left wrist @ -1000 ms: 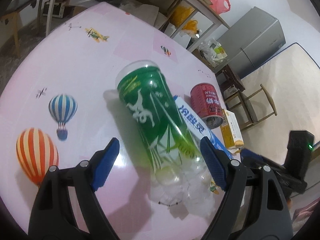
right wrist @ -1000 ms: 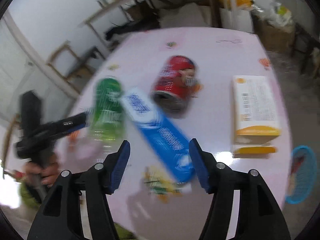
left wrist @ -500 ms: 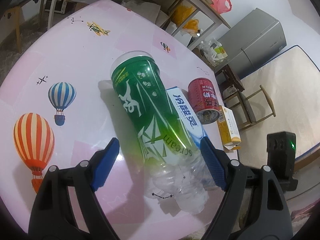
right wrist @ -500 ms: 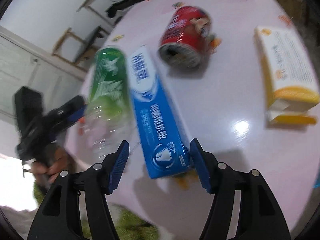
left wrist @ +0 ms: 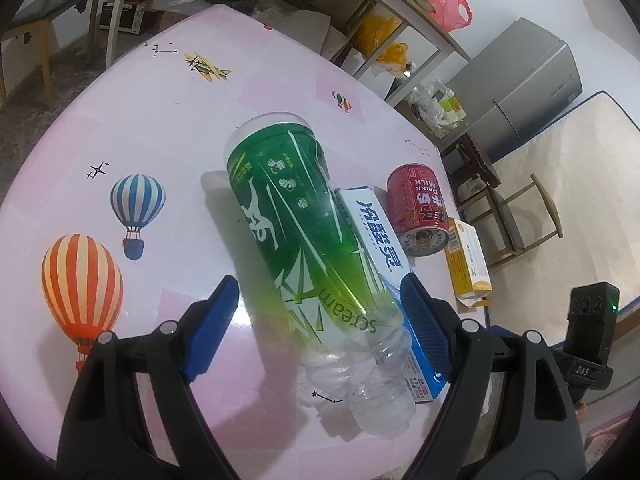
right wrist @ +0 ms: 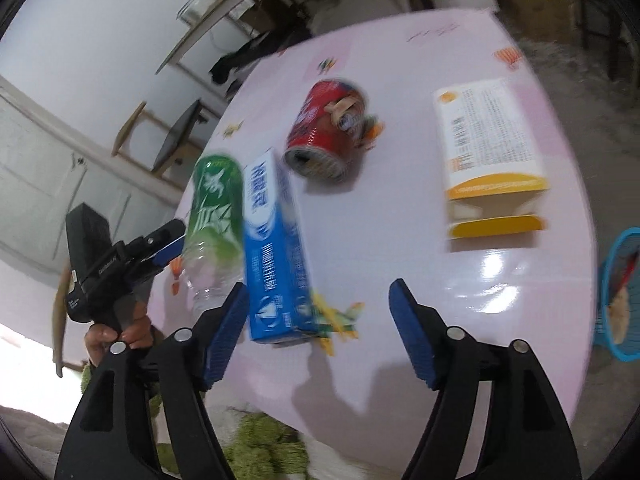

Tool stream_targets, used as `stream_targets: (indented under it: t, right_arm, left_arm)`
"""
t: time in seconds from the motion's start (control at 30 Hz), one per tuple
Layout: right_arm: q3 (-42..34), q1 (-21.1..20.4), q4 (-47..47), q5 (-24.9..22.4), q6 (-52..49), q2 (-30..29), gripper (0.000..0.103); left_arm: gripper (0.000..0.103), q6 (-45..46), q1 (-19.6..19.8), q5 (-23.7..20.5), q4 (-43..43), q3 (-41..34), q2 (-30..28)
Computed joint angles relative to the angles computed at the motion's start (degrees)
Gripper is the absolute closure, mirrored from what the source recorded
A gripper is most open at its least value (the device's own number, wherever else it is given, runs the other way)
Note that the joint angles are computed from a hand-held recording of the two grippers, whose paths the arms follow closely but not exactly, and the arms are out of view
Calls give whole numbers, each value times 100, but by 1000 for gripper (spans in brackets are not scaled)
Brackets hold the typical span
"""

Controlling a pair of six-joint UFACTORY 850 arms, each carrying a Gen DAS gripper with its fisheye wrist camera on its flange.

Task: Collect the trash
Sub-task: 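Reach the left tool toward the red milk can while the right tool approaches the medicine box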

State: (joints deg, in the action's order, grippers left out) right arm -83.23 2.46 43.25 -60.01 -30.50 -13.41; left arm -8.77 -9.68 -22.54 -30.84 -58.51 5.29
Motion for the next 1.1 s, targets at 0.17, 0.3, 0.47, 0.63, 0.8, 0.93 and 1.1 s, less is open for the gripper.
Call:
stream_targets:
  t: [0.17, 0.3, 0.47, 0.63, 0.8, 0.93, 1.1]
  right_arm:
    - [161, -136, -304, 355, 197, 227, 28]
    - [302, -281, -353, 520, 285, 376, 27]
    - [394, -300, -538, 754, 461, 455, 23]
    - [473, -313, -672, 916, 614, 512, 22]
    - [505, -286, -883, 1077, 812, 525, 22]
    - [338, -220, -1102, 1214, 953, 442, 22]
    - [-270, -124, -1284, 1134, 879, -23, 18]
  left_arm:
    - [25, 338, 79, -17, -435, 69, -4]
    - [25, 326, 85, -36, -366, 49, -32]
    - [25, -117, 33, 27, 90, 51, 51]
    - [25, -1103, -78, 174, 1208, 55, 287]
    - [25, -1631, -227, 180, 1964, -106, 432]
    - [25, -1499, -363, 32, 2064, -419, 292]
    - [24, -711, -432, -486, 1395, -1112, -224]
